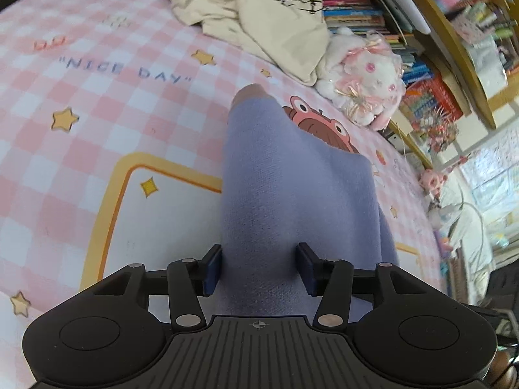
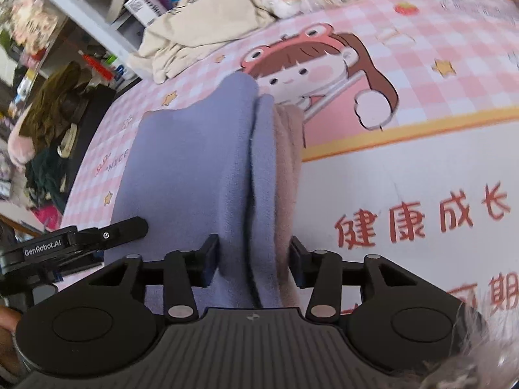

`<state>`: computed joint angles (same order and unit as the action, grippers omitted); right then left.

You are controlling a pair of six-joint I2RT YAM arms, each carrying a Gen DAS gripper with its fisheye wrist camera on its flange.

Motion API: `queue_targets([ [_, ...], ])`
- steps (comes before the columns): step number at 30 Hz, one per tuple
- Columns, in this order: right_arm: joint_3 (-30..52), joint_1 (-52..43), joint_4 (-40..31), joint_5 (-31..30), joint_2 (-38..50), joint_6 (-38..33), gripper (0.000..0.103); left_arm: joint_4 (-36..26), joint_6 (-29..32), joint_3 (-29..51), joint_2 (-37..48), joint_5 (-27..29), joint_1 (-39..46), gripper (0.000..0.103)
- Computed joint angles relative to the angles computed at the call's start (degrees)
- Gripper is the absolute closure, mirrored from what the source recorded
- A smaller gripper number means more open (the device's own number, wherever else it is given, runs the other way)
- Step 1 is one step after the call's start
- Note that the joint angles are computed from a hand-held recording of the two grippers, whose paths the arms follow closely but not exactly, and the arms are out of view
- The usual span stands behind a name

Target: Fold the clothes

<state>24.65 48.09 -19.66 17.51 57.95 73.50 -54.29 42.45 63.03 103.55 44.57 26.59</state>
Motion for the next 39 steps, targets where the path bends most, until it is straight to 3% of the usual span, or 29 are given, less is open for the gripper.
queue_targets([
  [3,-1.1,-0.9,1.3,-1.2,-0.8,0.6,0.058,-1.7,-1.1,1.6,2.7,0.8,0.4,0.051],
  [9,-2.4,-2.6,5.3,-3.1,-0.3,-1.4,0.072,-1.2,-1.9,0.9,2.5,1.5,-0.2,0.057],
  [14,-0.5,1.7,3.1,4.1,-0.8,-2.7,0.077,1.1,-0.2,-1.8,-3.1,2.4,-1.0,0.063],
  [18,1.6,2.8,1.1,8.2,-2.5,-6.3,0.077,-0.5,1.1,0.5,-3.6,6.0,-1.1,0.063],
  [28,9.0,-9.9,2.4,1.4,2.3,-19.9,0.077,-0.5,-5.6,11.5,2.6,8.9,-5.4,0.063],
  [39,14.4,-20.0,7.6,-6.4,12.6,-26.2,0.077,0.5,-12.1,22.0,10.9,7.6,-9.6,0.063],
])
